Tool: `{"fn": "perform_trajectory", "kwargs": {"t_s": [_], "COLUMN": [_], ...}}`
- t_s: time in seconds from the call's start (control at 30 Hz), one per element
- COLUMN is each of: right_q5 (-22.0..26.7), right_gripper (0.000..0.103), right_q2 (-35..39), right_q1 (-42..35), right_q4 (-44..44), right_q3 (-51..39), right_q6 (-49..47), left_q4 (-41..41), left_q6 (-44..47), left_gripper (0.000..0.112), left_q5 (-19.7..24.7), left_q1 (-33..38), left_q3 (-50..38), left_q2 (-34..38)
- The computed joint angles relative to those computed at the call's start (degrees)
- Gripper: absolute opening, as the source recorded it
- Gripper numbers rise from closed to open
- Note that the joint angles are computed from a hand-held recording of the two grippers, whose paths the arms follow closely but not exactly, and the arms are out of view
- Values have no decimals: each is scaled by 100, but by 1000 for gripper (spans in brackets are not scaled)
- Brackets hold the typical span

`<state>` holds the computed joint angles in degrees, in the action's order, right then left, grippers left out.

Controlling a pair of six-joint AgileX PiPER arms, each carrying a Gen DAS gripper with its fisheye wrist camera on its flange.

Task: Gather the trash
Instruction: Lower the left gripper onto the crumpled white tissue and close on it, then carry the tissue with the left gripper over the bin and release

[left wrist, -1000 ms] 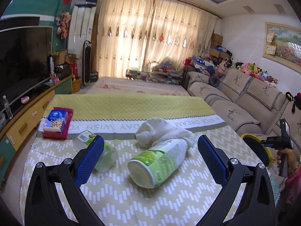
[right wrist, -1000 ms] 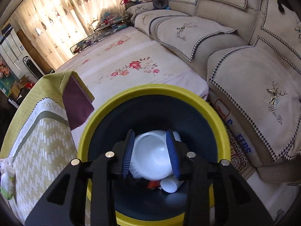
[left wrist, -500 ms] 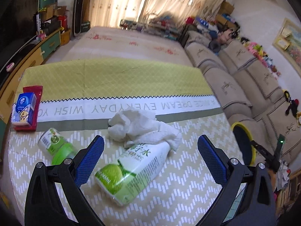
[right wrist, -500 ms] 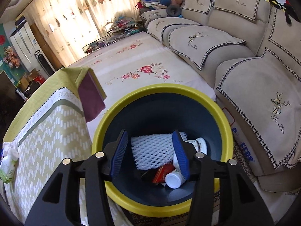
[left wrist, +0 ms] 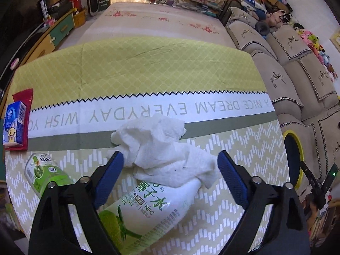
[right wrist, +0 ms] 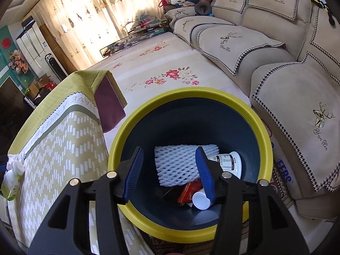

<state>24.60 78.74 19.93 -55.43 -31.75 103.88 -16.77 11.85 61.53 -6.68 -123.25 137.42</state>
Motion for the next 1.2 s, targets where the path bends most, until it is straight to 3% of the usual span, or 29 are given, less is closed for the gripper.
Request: {"fn": "perform_trajectory", "kwargs": {"t_s": [0.13, 0.23, 0.33, 0.4, 0.6, 0.83, 1.07, 1.2], "right_q5": [-30, -35, -37, -46, -36, 254, 1167, 2099], "right_gripper": [49, 49, 49, 49, 49, 49, 50, 50], "right_q2": [-89, -161, -261, -329, -574, -1120, -2139, -2851], "right_q1": [-20, -5, -5, 14, 62, 321, 899, 1544], "right_q4": [-43, -71, -54, -79, -109, -106, 72, 229], "right_q3": [47, 91, 148, 208, 372, 575, 878, 1062], "right_q6": [19, 56, 28, 68, 123, 192, 197, 274], "left_q4": [62, 5, -8, -71, -234, -444, -667, -729], "left_q6": [-89, -72, -33, 63, 457, 769, 994, 987], "left_gripper": [69, 52, 22, 13, 10, 9, 9, 9], "left_q5": [120, 71, -59, -116, -539, -719, -839, -891], "left_q1": [-37, -49, -47, -26, -12, -141, -614, -1094], "left_q3": [-174, -136, 9, 128, 926, 1549, 2129, 2319], "left_q2": [153, 143, 28, -76, -791, -1652, -2455, -2734]}}
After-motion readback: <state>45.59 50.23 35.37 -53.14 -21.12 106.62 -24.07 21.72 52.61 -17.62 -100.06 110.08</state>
